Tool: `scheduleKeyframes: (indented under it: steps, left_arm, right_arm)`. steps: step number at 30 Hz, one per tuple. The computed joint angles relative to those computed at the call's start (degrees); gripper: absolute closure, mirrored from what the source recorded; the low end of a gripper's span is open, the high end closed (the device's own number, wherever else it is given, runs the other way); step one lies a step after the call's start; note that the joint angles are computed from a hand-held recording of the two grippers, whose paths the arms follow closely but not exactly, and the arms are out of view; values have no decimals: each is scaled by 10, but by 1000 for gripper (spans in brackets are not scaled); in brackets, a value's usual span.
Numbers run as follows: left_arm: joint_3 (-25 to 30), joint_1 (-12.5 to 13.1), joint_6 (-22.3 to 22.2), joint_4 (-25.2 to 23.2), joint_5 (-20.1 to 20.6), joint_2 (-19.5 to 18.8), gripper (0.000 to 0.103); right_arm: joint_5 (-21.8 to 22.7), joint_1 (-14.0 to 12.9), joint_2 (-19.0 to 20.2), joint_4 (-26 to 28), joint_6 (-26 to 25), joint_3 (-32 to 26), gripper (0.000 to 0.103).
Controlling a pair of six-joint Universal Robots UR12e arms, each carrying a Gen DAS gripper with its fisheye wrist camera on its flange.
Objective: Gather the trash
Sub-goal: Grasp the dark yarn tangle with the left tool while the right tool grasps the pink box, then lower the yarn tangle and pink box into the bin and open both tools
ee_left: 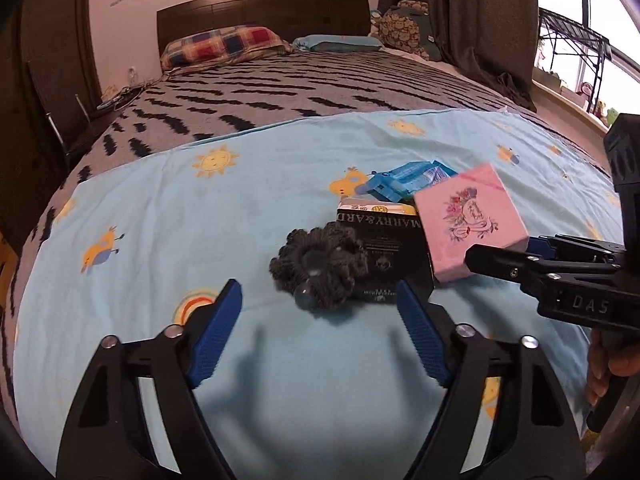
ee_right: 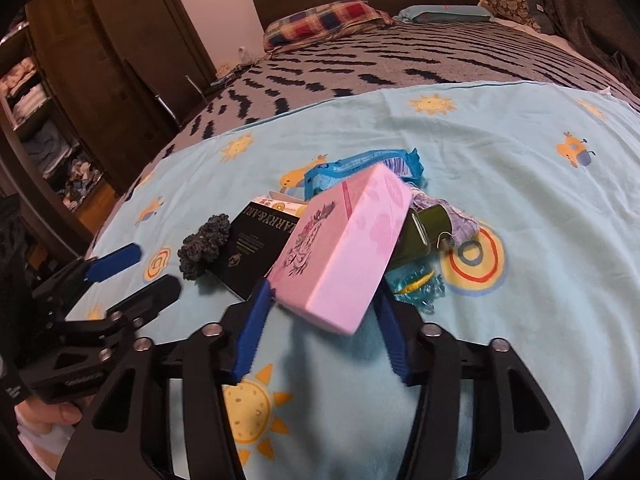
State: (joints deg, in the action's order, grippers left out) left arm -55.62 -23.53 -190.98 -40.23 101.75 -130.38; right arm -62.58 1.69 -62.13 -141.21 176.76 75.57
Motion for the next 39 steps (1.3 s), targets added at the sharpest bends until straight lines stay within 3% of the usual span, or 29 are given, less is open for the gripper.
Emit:
scheduleKeyframes:
  steps: [3,5,7,10,19,22,26,39]
  left_arm:
    - [16,4,0,-16,-12,-11,57]
    - [19,7,-6,-22,-24,-13,70]
    - [17,8,-5,-21,-29,-12,84]
    - [12,6,1,-11,-22,-9,94]
    - [-18,0,10,21,-10,16,96]
    - [-35,-4,10,38,-1,30,96]
    - [-58,-9,5,58,9,51,96]
    - [-160,-42,6,116,22,125,96]
  right_arm:
    - [2,0,1,-2,-5,-3,65]
    - [8,-1,1,-7,-8,-3,75]
    - [8,-1,-1,-11,-11,-2,78]
    - [10,-1,-3,-19,-13,0,82]
    - [24,-2,-20,-43,-20,13,88]
    - [24,-1,-32,-56,-23,21,96]
    - [22,-3,-52,-72,-25,35,96]
    - [14,-22,-144,-126,-37,147,96]
